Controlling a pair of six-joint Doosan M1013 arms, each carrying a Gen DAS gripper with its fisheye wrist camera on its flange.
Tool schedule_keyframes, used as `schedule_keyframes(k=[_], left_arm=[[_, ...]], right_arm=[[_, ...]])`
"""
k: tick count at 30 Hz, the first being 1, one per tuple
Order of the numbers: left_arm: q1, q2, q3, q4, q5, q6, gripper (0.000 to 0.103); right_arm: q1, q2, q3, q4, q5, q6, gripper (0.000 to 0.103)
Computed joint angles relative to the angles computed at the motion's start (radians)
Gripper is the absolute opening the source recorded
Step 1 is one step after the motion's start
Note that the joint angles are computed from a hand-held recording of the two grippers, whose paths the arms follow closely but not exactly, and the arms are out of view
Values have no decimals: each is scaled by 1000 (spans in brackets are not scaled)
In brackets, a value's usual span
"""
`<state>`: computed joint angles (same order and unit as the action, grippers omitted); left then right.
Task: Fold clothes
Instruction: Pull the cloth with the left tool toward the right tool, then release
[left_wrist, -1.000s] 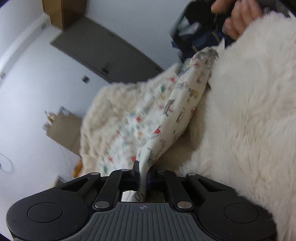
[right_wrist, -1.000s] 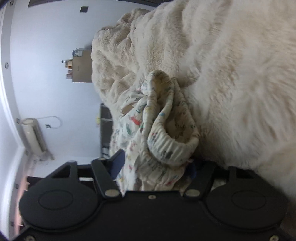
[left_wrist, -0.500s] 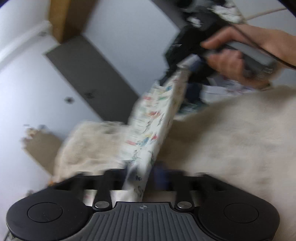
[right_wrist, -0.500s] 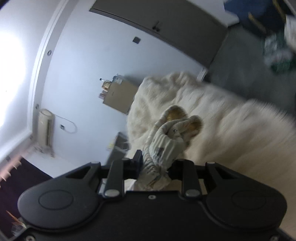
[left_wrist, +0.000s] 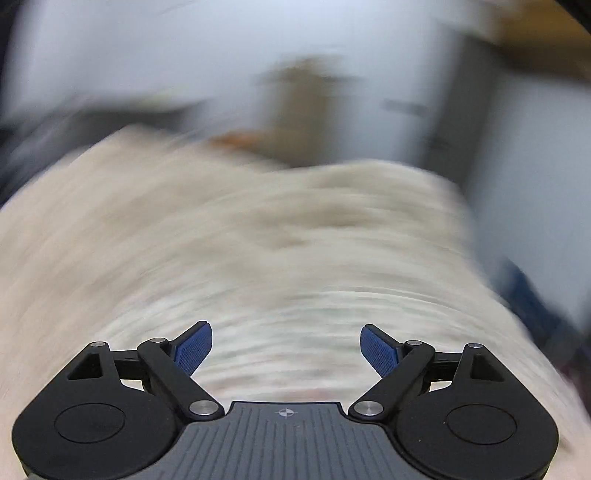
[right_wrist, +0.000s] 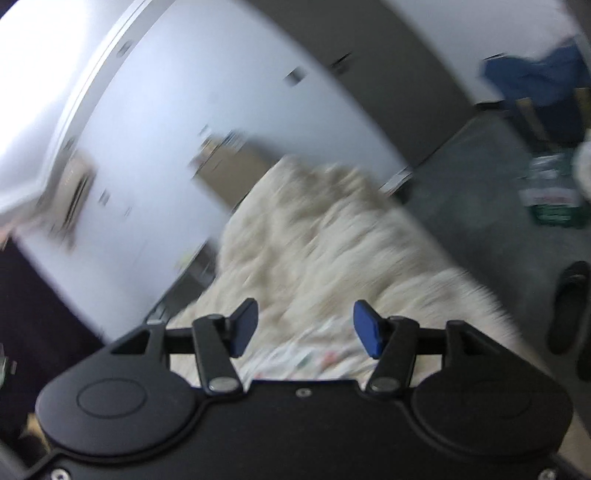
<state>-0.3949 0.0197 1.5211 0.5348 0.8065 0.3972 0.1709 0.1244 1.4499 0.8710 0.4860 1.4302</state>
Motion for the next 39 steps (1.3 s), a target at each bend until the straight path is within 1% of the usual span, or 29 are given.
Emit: schedule_keyframes(k=[1, 2, 4, 5, 6, 7, 9, 10, 11, 12, 13, 15, 16, 17, 19, 20, 21, 23, 24, 25, 28, 30, 31, 32, 33, 35, 36, 38, 39], left_arm=[[40, -5, 27, -33, 22, -71, 80], [63, -16, 65, -63, 17, -131, 75], [114, -35, 137, -137, 1, -231, 72], [128, -46, 177, -170, -60, -239, 72], [141, -56, 215, -197, -153, -257, 71], [151, -65, 251, -220, -246, -277, 68], [159, -53, 273, -168, -368, -393, 56], [164, -48, 269, -174, -374, -393, 29], [164, -31, 237, -202, -327, -341, 3], [166, -14, 201, -238, -272, -278, 0], [159, -3, 171, -220, -222, -251, 0], [117, 31, 47, -121, -66, -123, 0], [108, 35, 20, -107, -42, -95, 0], [95, 48, -30, -93, -35, -42, 0], [89, 72, -102, -95, -64, 0, 0], [86, 91, -147, -98, -84, 33, 0], [80, 126, -219, -108, -80, 86, 0], [71, 165, -300, -105, -84, 140, 0], [67, 183, -342, -99, -133, 179, 0], [67, 174, -342, -83, -174, 166, 0], [69, 144, -323, 16, -338, 76, 0], [78, 111, -282, 135, -358, -23, 0], [87, 91, -240, 208, -333, -115, 0], [89, 82, -219, 232, -326, -155, 0], [106, 60, -157, 214, -296, -196, 0], [142, 30, -48, 89, -303, -203, 0], [163, 19, 1, 15, -308, -193, 0], [196, 10, 82, -115, -355, -215, 0], [199, 13, 87, -128, -358, -215, 0]], right_arm=[[11, 3, -5, -2, 10, -9, 56], [20, 9, -12, -13, 17, -3, 56], [38, 19, -27, -36, 32, 9, 56], [44, 21, -30, -50, 34, 19, 56], [49, 22, -33, -63, 36, 29, 56], [49, 17, -28, -69, 38, 34, 56], [51, 12, -25, -88, 42, 50, 56], [53, 12, -26, -100, 42, 59, 56], [56, 13, -27, -120, 40, 76, 56], [60, 20, -34, -142, 41, 94, 56], [63, 26, -40, -162, 43, 112, 56], [65, 28, -41, -182, 45, 134, 56], [66, 29, -41, -191, 47, 144, 56], [67, 29, -42, -192, 49, 141, 56], [70, 32, -46, -196, 56, 137, 56], [73, 34, -49, -199, 60, 135, 56], [75, 34, -51, -196, 63, 127, 56], [79, 35, -53, -189, 69, 111, 56], [81, 35, -55, -186, 72, 103, 56], [83, 35, -56, -183, 76, 96, 56], [88, 33, -58, -182, 72, 82, 56], [88, 32, -58, -175, 71, 73, 56], [88, 32, -58, -173, 72, 73, 56], [87, 33, -59, -171, 75, 72, 56], [87, 35, -59, -169, 78, 71, 56], [87, 38, -61, -164, 84, 70, 56], [86, 39, -62, -162, 87, 70, 56], [87, 44, -68, -168, 94, 75, 56], [88, 47, -73, -175, 97, 80, 56]])
